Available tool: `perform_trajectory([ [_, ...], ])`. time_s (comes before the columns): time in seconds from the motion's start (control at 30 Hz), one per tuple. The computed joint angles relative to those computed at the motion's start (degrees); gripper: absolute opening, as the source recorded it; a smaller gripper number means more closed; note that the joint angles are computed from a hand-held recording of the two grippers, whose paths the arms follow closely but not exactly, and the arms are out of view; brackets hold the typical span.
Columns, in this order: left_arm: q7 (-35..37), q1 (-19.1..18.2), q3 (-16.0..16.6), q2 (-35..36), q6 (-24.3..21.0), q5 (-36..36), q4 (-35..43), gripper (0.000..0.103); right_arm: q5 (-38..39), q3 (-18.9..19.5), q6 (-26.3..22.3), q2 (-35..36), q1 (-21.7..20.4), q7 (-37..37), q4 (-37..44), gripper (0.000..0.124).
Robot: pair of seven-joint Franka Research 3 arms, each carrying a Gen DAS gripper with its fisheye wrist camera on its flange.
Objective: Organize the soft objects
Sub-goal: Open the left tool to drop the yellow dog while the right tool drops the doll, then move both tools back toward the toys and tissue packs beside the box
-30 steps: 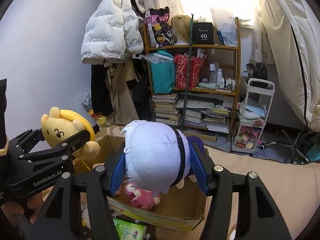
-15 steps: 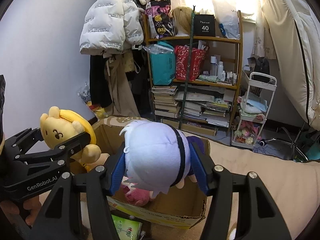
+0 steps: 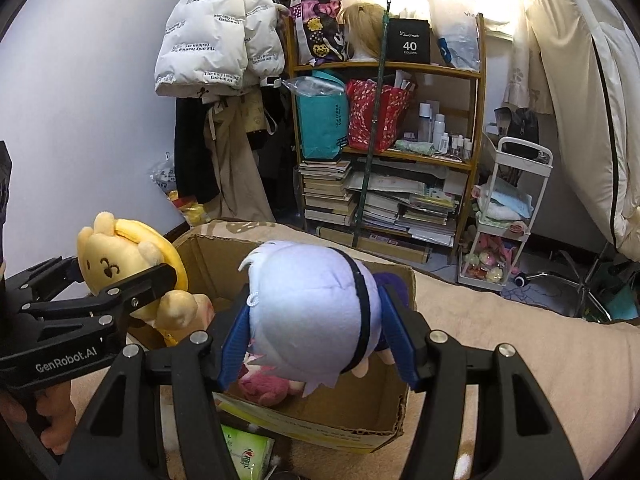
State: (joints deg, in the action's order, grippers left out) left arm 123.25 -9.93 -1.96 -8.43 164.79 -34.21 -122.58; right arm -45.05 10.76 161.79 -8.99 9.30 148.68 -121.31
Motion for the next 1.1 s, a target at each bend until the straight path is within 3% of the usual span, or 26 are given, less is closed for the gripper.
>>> perform_trajectory([
  [0.37, -0.14, 0.27, 0.14, 0.3, 0.07, -1.41, 0.24, 0.084, 0.27, -0.15, -0.69, 0.28, 0.46, -0.47, 0.27, 0.065],
  [0.57, 6.46, -1.45, 1.12, -0.44, 0.6, -8.78, 0.19, 0.093, 0.25, -0.35, -0.5, 0.37, 0.53, -0.34, 0.09, 0.066],
  [0.73, 7.76, -1.5, 0.9, -0.71, 1.16, -9.27, -0.07, 0.095, 0.57, -0.46, -0.34, 0.33, 0.55, -0.72, -0.02, 0.066],
  [0.97, 2.91, -0.23, 0.0, -0.64, 2.2, -3.71, -0.57, 0.095, 0.78, -0.41, 1.2, 0.2, 0.23, -1.44, -0.39, 0.068],
  [1.1, -3.38, 1.24, -0.57, -0.84, 3.83, 2.43, -1.89, 0.097, -0.96, 0.28, -0.13, -0.31, -0.28, 0.81, -0.46, 0.077],
])
